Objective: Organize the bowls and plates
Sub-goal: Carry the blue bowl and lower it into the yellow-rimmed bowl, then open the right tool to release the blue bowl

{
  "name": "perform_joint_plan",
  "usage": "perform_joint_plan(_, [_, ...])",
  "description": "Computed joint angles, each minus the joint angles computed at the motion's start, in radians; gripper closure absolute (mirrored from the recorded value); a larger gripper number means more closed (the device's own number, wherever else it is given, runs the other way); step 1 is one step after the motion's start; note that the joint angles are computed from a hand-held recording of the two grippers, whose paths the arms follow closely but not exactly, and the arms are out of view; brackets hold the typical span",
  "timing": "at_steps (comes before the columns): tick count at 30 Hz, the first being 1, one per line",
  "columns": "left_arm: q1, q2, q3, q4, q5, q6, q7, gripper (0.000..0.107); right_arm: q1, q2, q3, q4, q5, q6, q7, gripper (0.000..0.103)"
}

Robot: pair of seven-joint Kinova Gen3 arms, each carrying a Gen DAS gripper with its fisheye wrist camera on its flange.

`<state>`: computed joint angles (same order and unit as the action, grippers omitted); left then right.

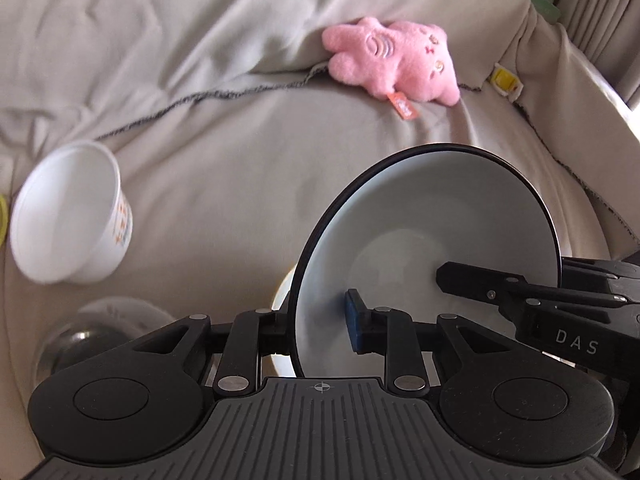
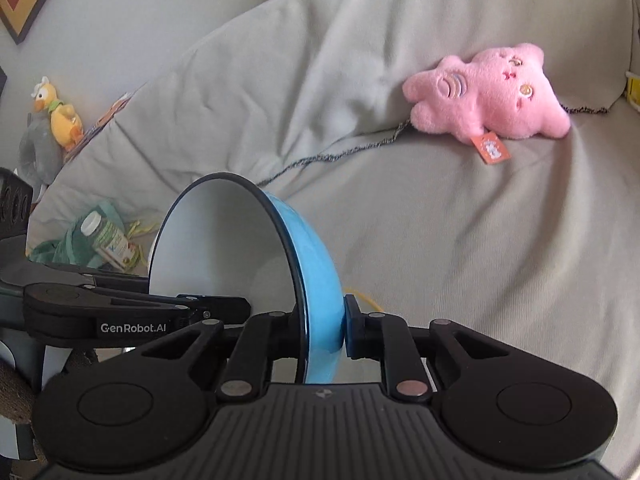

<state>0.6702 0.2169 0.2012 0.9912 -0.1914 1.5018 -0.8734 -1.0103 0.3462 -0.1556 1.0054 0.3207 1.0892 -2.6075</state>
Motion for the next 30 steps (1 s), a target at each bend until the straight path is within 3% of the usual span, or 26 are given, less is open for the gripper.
perform_joint_plan(6, [0.015,-0.028,0.017,0.120,-0.028,-0.020,0.015,0.081,0.007,0.007,-0.017,0.102,-0.044,-0.073,-0.026,0.086])
perform_joint_plan(14, [0.056,-0.027,0.035,0.159,-0.099,-0.021,0.027,0.083,0.025,-0.009,-0.019,0.208,-0.063,-0.189,-0.075,0.084])
perform_joint_plan(22, [0.102,-0.017,0.037,0.173,-0.168,-0.045,0.056,0.085,-0.006,-0.001,-0.004,0.215,0.015,-0.175,-0.126,0.081])
perform_joint_plan(30, [0.060,-0.047,0.035,0.196,-0.116,-0.082,0.064,0.088,-0.015,-0.001,-0.008,0.220,0.045,-0.166,-0.128,0.080])
